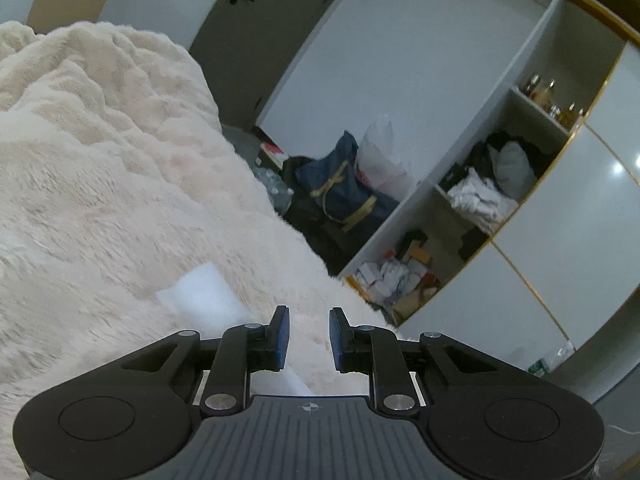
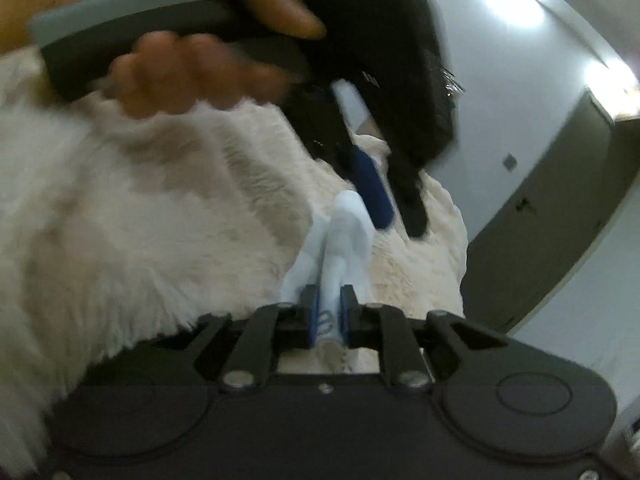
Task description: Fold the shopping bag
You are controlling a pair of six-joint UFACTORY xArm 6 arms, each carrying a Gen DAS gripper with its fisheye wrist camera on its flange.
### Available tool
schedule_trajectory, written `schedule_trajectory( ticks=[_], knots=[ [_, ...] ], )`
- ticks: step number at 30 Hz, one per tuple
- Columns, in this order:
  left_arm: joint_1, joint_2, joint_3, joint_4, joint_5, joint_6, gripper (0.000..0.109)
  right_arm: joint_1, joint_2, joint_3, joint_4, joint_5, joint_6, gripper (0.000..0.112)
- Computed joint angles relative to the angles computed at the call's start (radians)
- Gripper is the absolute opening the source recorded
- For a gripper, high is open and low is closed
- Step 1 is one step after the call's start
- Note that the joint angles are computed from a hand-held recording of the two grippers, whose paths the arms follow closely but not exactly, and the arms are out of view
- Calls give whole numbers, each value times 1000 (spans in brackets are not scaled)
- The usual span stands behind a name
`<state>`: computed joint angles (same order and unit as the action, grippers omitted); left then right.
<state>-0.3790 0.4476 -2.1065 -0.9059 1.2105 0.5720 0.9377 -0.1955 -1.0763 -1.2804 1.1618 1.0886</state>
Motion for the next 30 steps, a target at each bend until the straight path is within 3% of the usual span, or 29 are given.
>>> schedule_trajectory(
  ticks=[2,5,9,12,13,14,16,18,22,24,25,27,30],
  knots=[
    [-8,30,-22,63,-3,-25,17,7,13,-4,-20,3,-14,14],
    [8,81,-65,56,27,-71,6,-18,-33,32,-10,-81,-14,15],
    [18,99,-87,41,37,-82,6,-158,-269,202,118,-476,-18,26],
    [12,94,-77,51,25,-76,6,-325,-423,319,176,-780,120,26],
    [13,99,-84,50,28,-80,6,-367,-449,337,147,-833,209,26],
    [13,104,-92,49,31,-83,6,-395,-469,346,88,-844,314,25],
    [14,108,-98,47,33,-85,6,-409,-460,338,-30,-762,516,21],
    [13,102,-89,45,30,-83,6,-409,-429,327,-56,-693,586,14],
    [13,110,-98,42,33,-84,5,-374,-306,292,37,-737,369,9],
    [15,111,-98,47,30,-84,5,-288,-235,248,30,-624,249,2],
    [17,113,-98,45,28,-84,5,-232,-209,229,-1,-534,211,2],
    [29,125,-108,22,34,-90,5,-177,-181,202,1,-447,165,2],
    [44,135,-112,2,23,-102,3,-174,-182,199,44,-445,127,2]
  ],
)
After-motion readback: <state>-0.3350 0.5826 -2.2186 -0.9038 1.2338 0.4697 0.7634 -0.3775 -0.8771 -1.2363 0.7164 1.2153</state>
